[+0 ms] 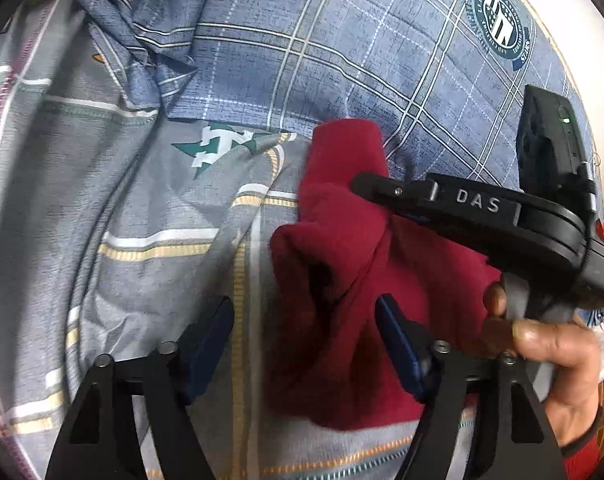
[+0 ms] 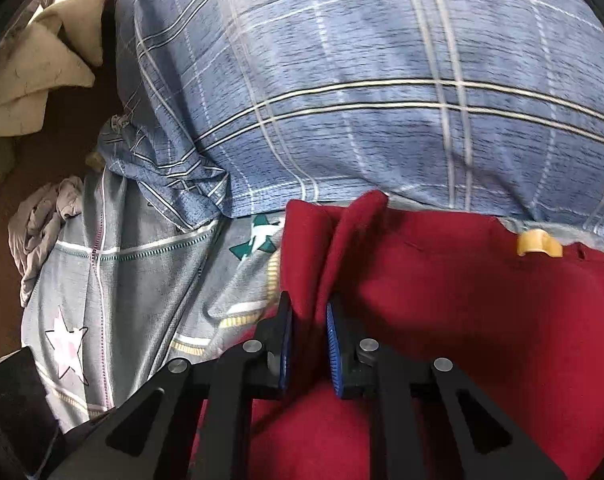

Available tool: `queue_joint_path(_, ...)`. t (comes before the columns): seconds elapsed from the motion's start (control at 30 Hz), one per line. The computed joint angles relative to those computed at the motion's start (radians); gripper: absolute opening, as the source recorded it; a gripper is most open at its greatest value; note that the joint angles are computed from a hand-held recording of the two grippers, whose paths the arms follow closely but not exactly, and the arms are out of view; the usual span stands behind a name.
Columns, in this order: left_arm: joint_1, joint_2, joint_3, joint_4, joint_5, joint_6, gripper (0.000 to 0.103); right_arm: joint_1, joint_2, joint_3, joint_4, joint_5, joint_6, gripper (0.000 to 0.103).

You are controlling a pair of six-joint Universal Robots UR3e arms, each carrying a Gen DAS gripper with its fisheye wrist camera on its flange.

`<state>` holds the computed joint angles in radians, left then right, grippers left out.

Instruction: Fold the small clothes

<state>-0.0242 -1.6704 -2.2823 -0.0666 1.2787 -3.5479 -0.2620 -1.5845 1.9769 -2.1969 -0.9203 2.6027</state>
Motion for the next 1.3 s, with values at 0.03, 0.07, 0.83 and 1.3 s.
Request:
queue_joint_path(0.03,0.0,-0.02,0.016,-0.002,-0.013,0.012,0.037,0.014,0.018,-0.013,-0.011,-0.004,0.016,0.015)
queue_joint_path(0.07,-0.006,-0.033,0.034,-0.016,-0.017,0.027,0.023,0.018,0.017,-0.012,-0.013,-0.005,0.017,0.015)
queue_joint_path(0.83,-0.195,0.101,0.125,-0.054,0.055,-0.01,0.016,-0.052,-0.146,-0.025,0.133,0.025,-0.13,0.02)
queue_joint_path(1.3,-0.578,-0.447,0.92,-0.308,0.169,-0.085,0.016,-0.783,-0.247,-0.302,0.9,0.124,-0.795,0.019)
